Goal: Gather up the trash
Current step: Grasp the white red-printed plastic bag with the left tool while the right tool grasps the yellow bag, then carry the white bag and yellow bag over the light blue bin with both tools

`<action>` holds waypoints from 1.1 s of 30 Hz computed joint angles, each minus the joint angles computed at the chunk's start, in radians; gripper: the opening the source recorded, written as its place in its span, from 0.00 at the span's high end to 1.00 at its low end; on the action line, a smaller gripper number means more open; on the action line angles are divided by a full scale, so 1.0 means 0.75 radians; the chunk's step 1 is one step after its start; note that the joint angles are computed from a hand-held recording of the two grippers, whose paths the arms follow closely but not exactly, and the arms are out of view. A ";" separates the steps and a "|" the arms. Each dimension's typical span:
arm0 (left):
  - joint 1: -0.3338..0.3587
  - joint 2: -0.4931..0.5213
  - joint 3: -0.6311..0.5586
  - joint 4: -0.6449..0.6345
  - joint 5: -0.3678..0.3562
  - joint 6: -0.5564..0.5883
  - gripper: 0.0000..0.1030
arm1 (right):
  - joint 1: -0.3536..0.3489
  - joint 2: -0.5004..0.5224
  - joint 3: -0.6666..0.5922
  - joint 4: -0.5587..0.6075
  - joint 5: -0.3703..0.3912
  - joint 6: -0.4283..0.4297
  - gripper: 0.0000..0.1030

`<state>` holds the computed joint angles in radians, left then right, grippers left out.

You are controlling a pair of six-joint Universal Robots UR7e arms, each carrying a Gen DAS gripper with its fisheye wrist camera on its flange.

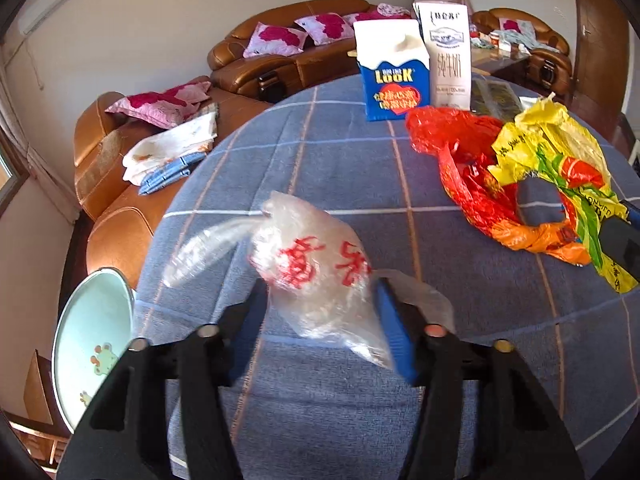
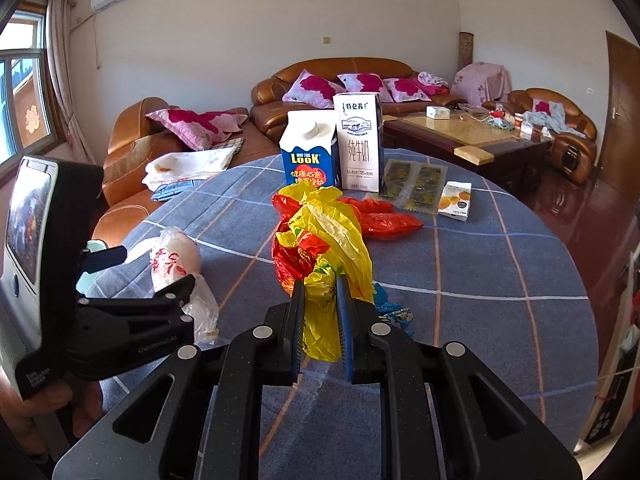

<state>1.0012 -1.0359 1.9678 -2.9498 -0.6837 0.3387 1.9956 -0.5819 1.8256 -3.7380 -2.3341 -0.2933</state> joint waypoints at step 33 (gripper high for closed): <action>0.034 -0.348 0.100 -0.451 0.123 0.262 0.79 | 0.047 0.227 -0.424 0.276 0.308 -0.142 0.84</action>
<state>1.0269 -1.2966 2.0429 -3.2882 -0.5917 0.5349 2.0305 -0.4117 1.5075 -3.5307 -2.1034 -0.4001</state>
